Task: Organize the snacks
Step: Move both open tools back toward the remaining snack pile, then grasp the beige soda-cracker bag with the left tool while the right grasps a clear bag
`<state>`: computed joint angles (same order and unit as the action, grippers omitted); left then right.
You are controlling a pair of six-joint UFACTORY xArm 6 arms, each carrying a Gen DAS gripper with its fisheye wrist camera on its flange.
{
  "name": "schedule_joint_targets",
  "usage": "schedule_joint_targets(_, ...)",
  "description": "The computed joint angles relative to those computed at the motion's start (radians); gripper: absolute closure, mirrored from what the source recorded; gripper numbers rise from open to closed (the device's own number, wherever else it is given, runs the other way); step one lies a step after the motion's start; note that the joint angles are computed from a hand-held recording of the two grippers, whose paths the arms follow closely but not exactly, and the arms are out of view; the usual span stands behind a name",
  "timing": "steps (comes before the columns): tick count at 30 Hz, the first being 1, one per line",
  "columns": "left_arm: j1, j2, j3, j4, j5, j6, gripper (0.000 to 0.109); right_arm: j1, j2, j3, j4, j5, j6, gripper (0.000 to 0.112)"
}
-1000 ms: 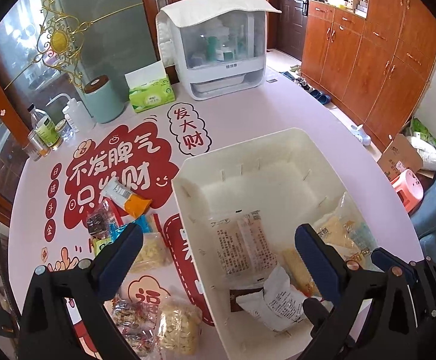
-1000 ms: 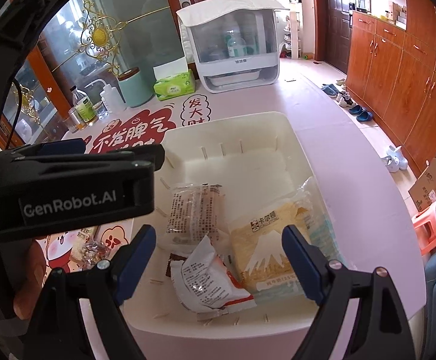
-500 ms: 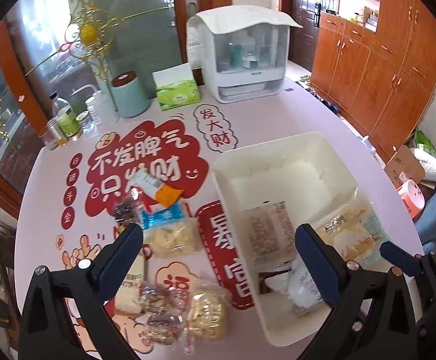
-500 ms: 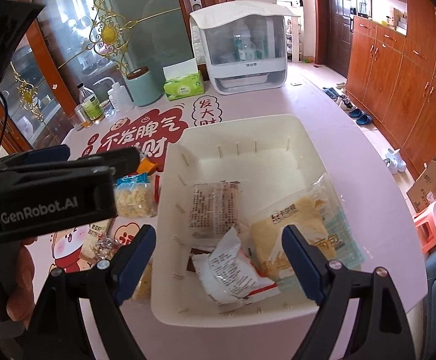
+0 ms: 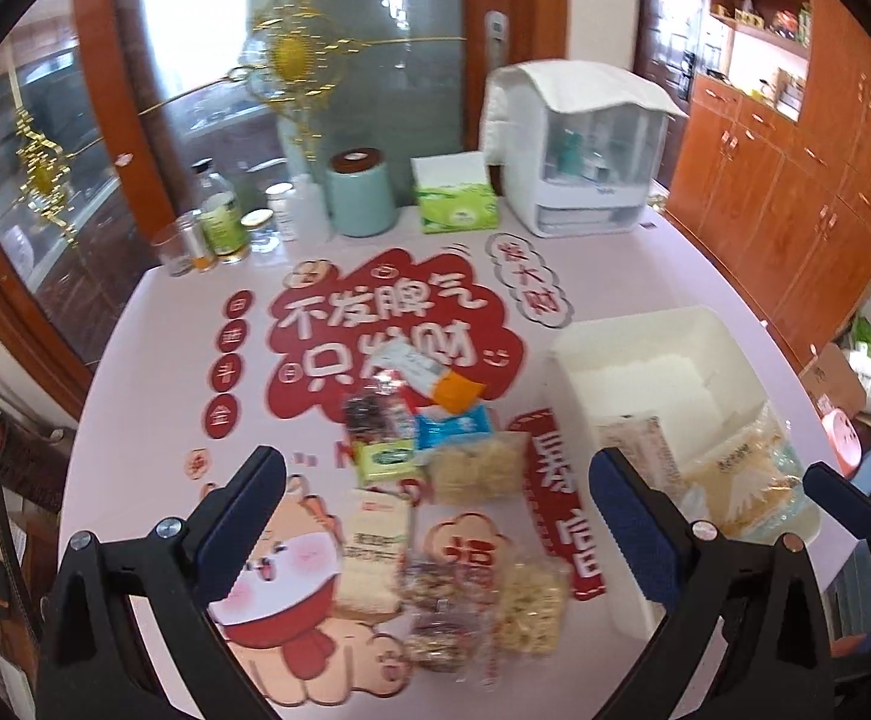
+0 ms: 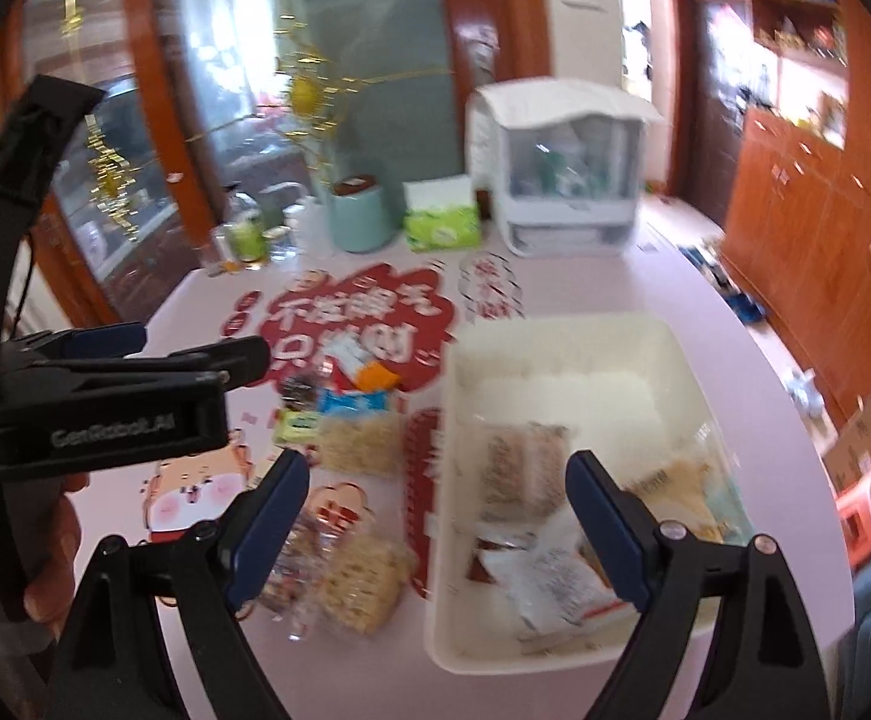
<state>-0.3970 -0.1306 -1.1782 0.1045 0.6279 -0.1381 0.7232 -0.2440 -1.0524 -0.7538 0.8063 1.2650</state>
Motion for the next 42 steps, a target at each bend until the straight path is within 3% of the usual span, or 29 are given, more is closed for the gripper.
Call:
schedule_joint_targets(7, 0.123, -0.031, 0.017, 0.041, -0.030, 0.014, 0.008, 0.060, 0.127, -0.161, -0.092, 0.045, 0.029, 0.024)
schedule_joint_targets(9, 0.160, -0.043, 0.033, 0.089, -0.079, -0.003, 0.008, 0.068, 0.161, -0.211, -0.122, 0.061, 0.034, 0.024)
schedule_joint_targets(13, 0.234, -0.033, 0.039, 0.045, -0.157, 0.086, 0.008, 0.075, 0.230, -0.293, -0.157, 0.078, 0.016, 0.024)
schedule_joint_targets(22, 0.342, 0.104, -0.050, -0.122, -0.095, 0.250, 0.008, 0.054, 0.374, -0.444, -0.160, 0.075, 0.001, 0.024)
schedule_joint_targets(27, 0.337, 0.160, -0.029, -0.165, -0.074, 0.315, 0.008, -0.003, 0.461, -0.533, 0.063, 0.091, -0.175, 0.024)
schedule_joint_targets(30, 0.309, 0.192, 0.002, -0.169, -0.072, 0.335, 0.008, -0.048, 0.490, -0.536, 0.157, 0.072, -0.195, 0.024)
schedule_joint_targets(37, 0.231, 0.292, 0.041, -0.183, -0.065, 0.345, 0.008, -0.107, 0.560, -0.539, 0.276, 0.043, -0.297, 0.027)
schedule_joint_targets(42, 0.201, 0.394, -0.025, -0.242, -0.006, 0.336, 0.008, -0.122, 0.630, -0.563, 0.378, 0.045, -0.429, 0.027)
